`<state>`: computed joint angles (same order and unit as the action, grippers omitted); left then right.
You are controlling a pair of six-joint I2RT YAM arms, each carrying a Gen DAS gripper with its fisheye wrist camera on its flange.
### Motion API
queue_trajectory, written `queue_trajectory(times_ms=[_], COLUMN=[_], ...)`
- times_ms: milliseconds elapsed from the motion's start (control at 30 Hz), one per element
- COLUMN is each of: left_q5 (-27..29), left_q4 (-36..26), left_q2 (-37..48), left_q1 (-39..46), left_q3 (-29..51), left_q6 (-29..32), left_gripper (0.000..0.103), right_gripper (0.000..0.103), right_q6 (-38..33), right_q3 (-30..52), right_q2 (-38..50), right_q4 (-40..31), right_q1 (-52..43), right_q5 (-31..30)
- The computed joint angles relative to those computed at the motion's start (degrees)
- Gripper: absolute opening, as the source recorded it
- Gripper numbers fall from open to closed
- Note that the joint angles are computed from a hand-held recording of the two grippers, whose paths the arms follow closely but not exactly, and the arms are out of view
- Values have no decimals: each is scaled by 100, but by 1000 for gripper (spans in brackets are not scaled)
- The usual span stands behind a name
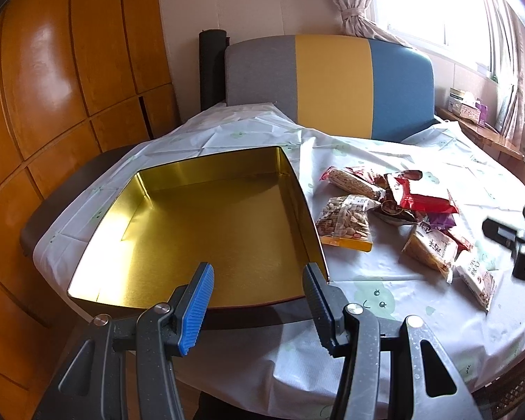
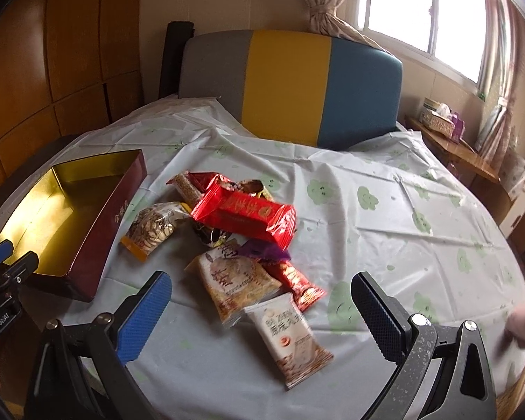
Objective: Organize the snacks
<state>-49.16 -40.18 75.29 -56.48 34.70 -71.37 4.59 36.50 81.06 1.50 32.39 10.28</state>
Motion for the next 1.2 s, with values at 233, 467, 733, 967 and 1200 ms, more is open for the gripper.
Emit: queue_trajectory(times_ms=[233, 467, 733, 967, 1200], left_q5=[300, 600, 2558, 4241, 4742], left_q4=[704, 1329, 2455, 2777, 2445], left_q2=[-281, -190, 105, 1230, 2670], left_q1=[38, 38, 947, 1576, 1945], left_q3=[-176, -81, 315, 1075, 2162], left_q6=[849, 1685, 2945, 3020, 2111], left_gripper=[54, 58, 59, 56, 56], right_gripper=[103, 98, 87, 87, 87], right_q6=[-854, -1161, -884, -574, -420], right_q3=[1198, 2093, 2379, 2521, 2578], right_q2=[636, 1835, 2119, 2119, 2118], right_q4=[-798, -1128, -1336, -1447, -1541], right_q1=[-1229, -2023, -2240, -2438, -2568], right_q5=[-1171, -1622, -1990, -2238, -2444])
